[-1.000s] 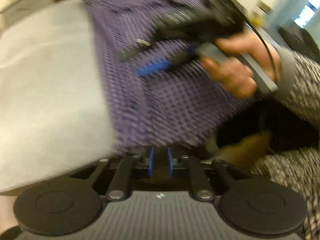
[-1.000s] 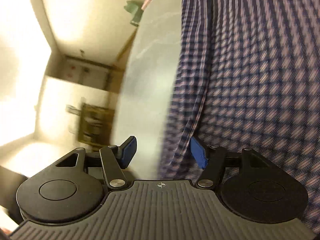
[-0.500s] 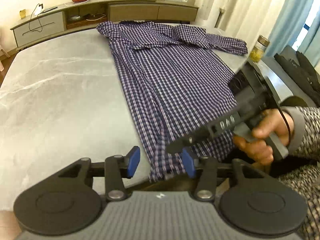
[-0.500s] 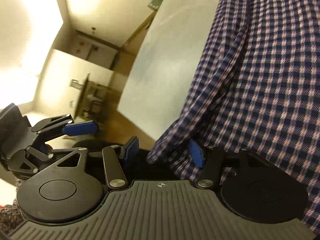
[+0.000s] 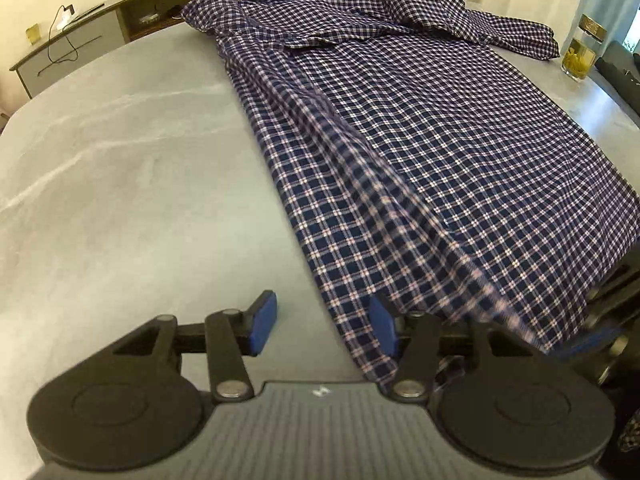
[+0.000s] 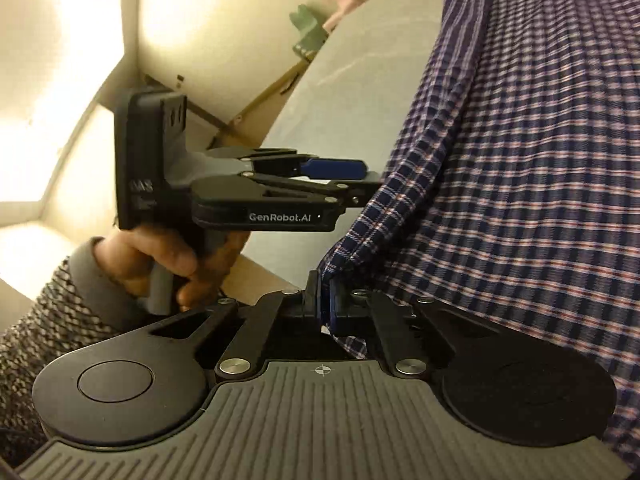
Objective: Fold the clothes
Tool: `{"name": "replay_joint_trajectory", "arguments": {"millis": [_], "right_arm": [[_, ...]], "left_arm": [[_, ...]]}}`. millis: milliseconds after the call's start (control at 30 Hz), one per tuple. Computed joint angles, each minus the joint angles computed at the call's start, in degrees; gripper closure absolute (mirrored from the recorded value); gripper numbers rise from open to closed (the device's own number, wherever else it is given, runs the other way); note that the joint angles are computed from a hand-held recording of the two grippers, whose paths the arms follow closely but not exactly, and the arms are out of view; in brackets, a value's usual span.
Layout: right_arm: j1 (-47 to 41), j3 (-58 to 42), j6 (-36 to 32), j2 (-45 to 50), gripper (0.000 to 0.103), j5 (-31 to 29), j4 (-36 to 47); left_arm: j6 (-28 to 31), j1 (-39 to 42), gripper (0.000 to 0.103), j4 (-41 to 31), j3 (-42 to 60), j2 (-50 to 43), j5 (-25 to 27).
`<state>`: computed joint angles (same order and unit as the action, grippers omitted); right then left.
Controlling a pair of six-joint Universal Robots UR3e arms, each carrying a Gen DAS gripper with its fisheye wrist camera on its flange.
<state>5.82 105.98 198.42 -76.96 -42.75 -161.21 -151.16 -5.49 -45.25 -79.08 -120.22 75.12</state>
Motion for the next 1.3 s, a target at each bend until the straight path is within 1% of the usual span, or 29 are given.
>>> {"name": "replay_joint_trajectory", "arguments": {"millis": [67,133,167,233,267,300,333,367,400,467,500,533,600,633,667,733,767,800,867,967,1000,1067,1133,1167,1233,1267,1300], "right_arm": [[-0.6,2.1,0.0,-3.2,0.103,-2.0,0.7],[-2.0,2.9,-1.7,-5.6,0.103,-3.3,3.2],[-1.7,3.3,-1.7,-6.0,0.103,-4.3,3.0],[0.1,4.6,0.1,-5.1,0.103,-6.6,0.1],[0.8,4.3,0.4,-4.3,0.096,-7.3,-0.6],[1.7,3.2,0.3,-3.2,0.094,-8.8,-0.7],[2.7,2.1,0.1,-2.2,0.094,-10.3,-0.8],[4.5,1.5,-0.6,-2.3,0.093,-13.1,-0.8],[7.0,1.4,-2.3,-3.6,0.092,-17.2,-0.5],[13.6,0.5,-10.9,-6.4,0.089,-27.2,-0.4],[17.1,-0.9,-16.3,-6.2,0.085,-31.7,-0.4],[20.7,-3.0,-22.2,-4.8,0.083,-35.6,-0.4],[27.6,-8.4,-34.3,-1.5,0.068,-43.1,0.4],[30.3,-11.7,-39.5,1.1,0.066,-46.0,1.6],[32.3,-15.2,-43.8,4.3,0.066,-48.3,3.4],[34.7,-21.3,-49.2,10.3,0.072,-52.6,6.4],[35.2,-23.6,-51.0,12.1,0.084,-54.3,8.0],[35.5,-25.2,-52.6,13.1,0.103,-55.6,9.6],[36.1,-28.6,-55.8,15.3,0.103,-58.3,12.6],[35.9,-27.9,-58.7,12.7,0.103,-58.5,16.1],[35.6,-27.0,-59.1,11.0,0.103,-56.9,17.6],[34.8,-25.9,-59.5,7.6,0.103,-51.8,22.5],[35.1,-24.8,-61.0,5.5,0.103,-50.2,25.2],[35.5,-23.7,-61.6,5.1,0.103,-50.7,23.4],[36.5,-21.8,-62.8,6.6,0.103,-54.5,14.9],[37.0,-22.1,-64.6,8.2,0.101,-56.8,11.6],[37.3,-23.9,-66.2,10.3,0.096,-58.3,10.8]], "left_arm": [[0.3,0.0,0.049,1.9,-1.7,0.4,-0.2],[0.3,-0.1,0.049,2.8,-2.6,0.7,-0.3],[0.3,0.1,0.049,3.3,-3.3,1.0,-0.5],[0.4,0.1,0.049,4.5,-4.4,1.1,-0.5],[0.4,0.1,0.050,4.6,-4.3,1.0,-0.5],[0.5,0.2,0.050,4.7,-4.3,0.9,-0.6],[0.6,0.3,0.051,4.7,-4.2,0.9,-0.7],[0.7,0.3,0.051,4.6,-4.3,1.0,-0.8],[0.8,0.4,0.051,4.5,-4.3,1.1,-0.9],[1.0,0.6,0.051,4.3,-4.5,1.4,-1.2],[1.2,0.7,0.051,4.2,-4.5,1.5,-1.3],[1.3,0.8,0.051,4.0,-4.5,1.5,-1.4],[1.2,0.4,0.051,3.5,-3.6,1.0,-1.4],[1.2,0.2,0.051,3.6,-3.3,0.8,-1.2],[1.1,0.0,0.051,3.7,-3.3,0.7,-1.1],[1.1,-0.2,0.051,3.9,-3.0,0.5,-1.1],[1.2,0.0,0.051,4.2,-3.3,0.6,-1.3],[1.4,0.2,0.051,4.4,-3.6,0.7,-1.6],[1.6,0.5,0.050,4.8,-4.2,0.9,-1.9],[2.0,0.5,0.049,4.9,-4.1,0.9,-1.9],[2.0,0.3,0.049,4.6,-3.6,0.7,-1.8],[1.9,0.1,0.048,4.3,-2.8,0.5,-1.5],[1.7,-0.1,0.048,4.0,-2.3,0.3,-1.3],[1.6,-0.2,0.048,3.8,-2.0,0.2,-1.2],[1.3,-0.2,0.048,3.6,-1.7,0.1,-1.1],[1.1,-0.3,0.048,3.6,-1.6,0.0,-1.0],[1.0,-0.3,0.048,3.6,-1.5,0.0,-1.0]]}}
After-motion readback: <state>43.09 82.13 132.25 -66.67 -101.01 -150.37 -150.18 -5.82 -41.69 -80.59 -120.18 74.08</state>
